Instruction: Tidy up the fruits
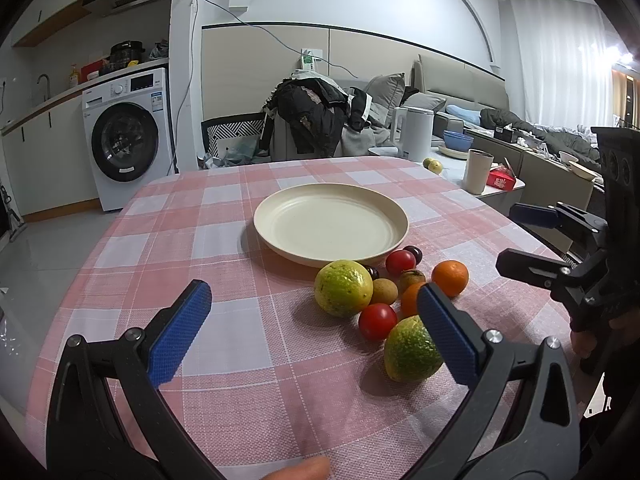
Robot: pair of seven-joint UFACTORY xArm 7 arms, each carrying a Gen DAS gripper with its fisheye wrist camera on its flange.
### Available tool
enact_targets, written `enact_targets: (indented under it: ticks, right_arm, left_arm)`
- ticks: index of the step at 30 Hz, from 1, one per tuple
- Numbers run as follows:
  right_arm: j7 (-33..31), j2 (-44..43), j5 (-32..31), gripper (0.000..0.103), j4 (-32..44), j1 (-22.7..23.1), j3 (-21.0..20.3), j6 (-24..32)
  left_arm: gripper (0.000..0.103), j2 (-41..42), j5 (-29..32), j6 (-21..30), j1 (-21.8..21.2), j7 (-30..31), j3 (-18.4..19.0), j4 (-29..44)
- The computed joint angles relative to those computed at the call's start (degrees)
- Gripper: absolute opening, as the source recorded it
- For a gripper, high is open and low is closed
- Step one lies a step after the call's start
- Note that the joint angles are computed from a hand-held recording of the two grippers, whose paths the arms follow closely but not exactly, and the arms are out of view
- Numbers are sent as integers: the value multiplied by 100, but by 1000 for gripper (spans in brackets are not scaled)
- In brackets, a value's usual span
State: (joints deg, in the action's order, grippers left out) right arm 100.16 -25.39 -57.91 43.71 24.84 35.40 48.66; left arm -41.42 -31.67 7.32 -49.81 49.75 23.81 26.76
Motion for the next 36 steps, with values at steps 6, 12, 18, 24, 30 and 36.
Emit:
enact_targets:
  ticks: [6, 12, 18, 24, 30, 36]
  right_arm:
    - [-28, 62, 90, 103, 47, 12, -2, 147]
    - [-166, 232, 340, 103, 165, 73, -92, 412]
    - [-563, 362, 896, 103, 245, 259, -428, 575]
    - [-785, 201, 1497, 102, 23, 275, -731, 304]
    - [-1033, 209, 2041, 88, -195, 137, -914, -154]
    - [-1386, 355, 2318, 74, -304, 32, -985, -699]
  left_arm:
    - [102, 63, -38, 235, 1, 57, 46, 105]
    - [102, 392, -144, 286, 339, -18, -300, 223]
    - [101, 409, -353, 699, 499, 129, -405, 348]
    - [102, 312, -604, 1256, 774, 417, -706, 385]
    - [101, 468, -673, 1828, 1256, 504, -1228, 440]
    - [93, 724, -867, 2499, 1569, 736, -1466, 594]
